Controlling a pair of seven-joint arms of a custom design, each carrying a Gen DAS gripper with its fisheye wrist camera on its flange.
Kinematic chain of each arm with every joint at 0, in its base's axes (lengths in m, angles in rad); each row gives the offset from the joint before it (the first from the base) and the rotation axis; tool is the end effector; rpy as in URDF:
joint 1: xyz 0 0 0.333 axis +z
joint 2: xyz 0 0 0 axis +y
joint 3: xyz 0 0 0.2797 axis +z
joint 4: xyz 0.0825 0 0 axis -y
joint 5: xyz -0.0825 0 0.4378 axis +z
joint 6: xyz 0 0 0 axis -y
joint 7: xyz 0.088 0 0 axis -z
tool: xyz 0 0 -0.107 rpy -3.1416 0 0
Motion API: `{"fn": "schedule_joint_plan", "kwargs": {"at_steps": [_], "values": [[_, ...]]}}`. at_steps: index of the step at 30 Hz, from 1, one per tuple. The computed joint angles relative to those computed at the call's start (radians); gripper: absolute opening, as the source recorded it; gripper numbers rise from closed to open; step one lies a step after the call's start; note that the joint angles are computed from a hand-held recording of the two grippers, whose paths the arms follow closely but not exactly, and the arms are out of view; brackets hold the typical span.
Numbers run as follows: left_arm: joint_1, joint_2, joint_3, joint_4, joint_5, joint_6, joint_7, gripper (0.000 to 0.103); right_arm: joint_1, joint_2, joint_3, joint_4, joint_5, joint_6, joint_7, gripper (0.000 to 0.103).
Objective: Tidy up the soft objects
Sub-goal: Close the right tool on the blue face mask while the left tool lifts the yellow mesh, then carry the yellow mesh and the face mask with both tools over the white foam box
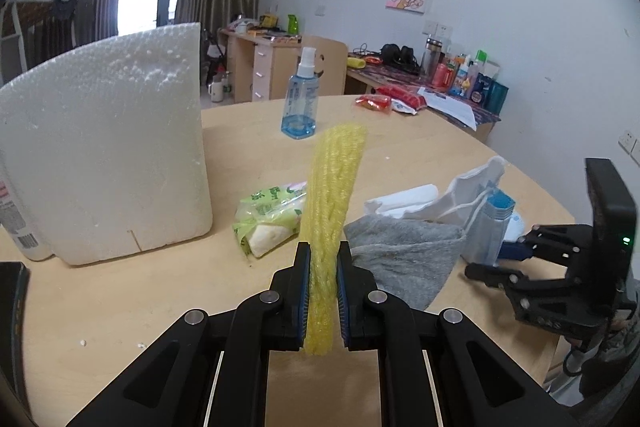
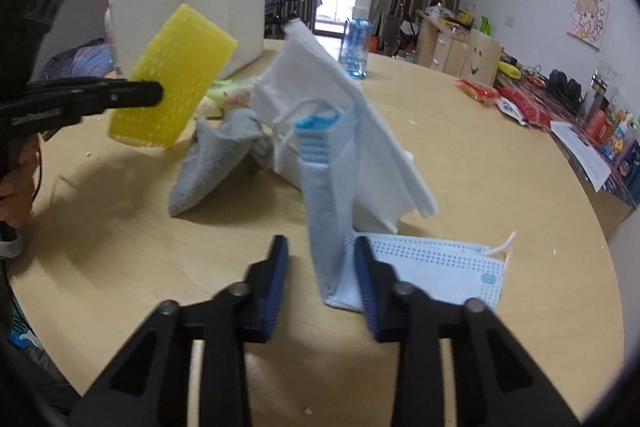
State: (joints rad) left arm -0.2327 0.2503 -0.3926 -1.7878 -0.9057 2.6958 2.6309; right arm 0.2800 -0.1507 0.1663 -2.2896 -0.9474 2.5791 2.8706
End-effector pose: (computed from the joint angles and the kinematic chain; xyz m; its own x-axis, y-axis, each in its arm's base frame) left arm 0.5964 -0.3774 0.4278 -0.8373 -0.5231 0.1591 -0.4276 0.4451 -0.7868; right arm 0.5120 0.2610 0.3890 -0.1655 -0.9830 0.0801 -0.7095 0.0623 -0.7020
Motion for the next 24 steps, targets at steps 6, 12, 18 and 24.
{"fn": "schedule_joint_plan", "kwargs": {"at_steps": [6, 12, 18, 24], "values": [[0.013, -0.017, -0.010, -0.014, -0.076, 0.008, 0.065, 0.013, -0.006, -0.025, -0.008, -0.032, 0.056, 0.017, 0.010, 0.008], [0.007, -0.040, -0.006, -0.032, -0.142, 0.017, 0.122, 0.011, -0.029, -0.101, 0.031, -0.081, -0.003, 0.043, 0.091, 0.008], [-0.019, -0.126, 0.011, -0.104, -0.254, 0.042, 0.203, 0.011, -0.061, -0.181, 0.061, -0.125, -0.073, 0.109, 0.172, 0.008], [-0.066, -0.193, 0.052, -0.159, -0.302, 0.053, 0.241, 0.011, -0.117, -0.172, 0.016, -0.155, 0.070, 0.280, 0.156, 0.008]]}}
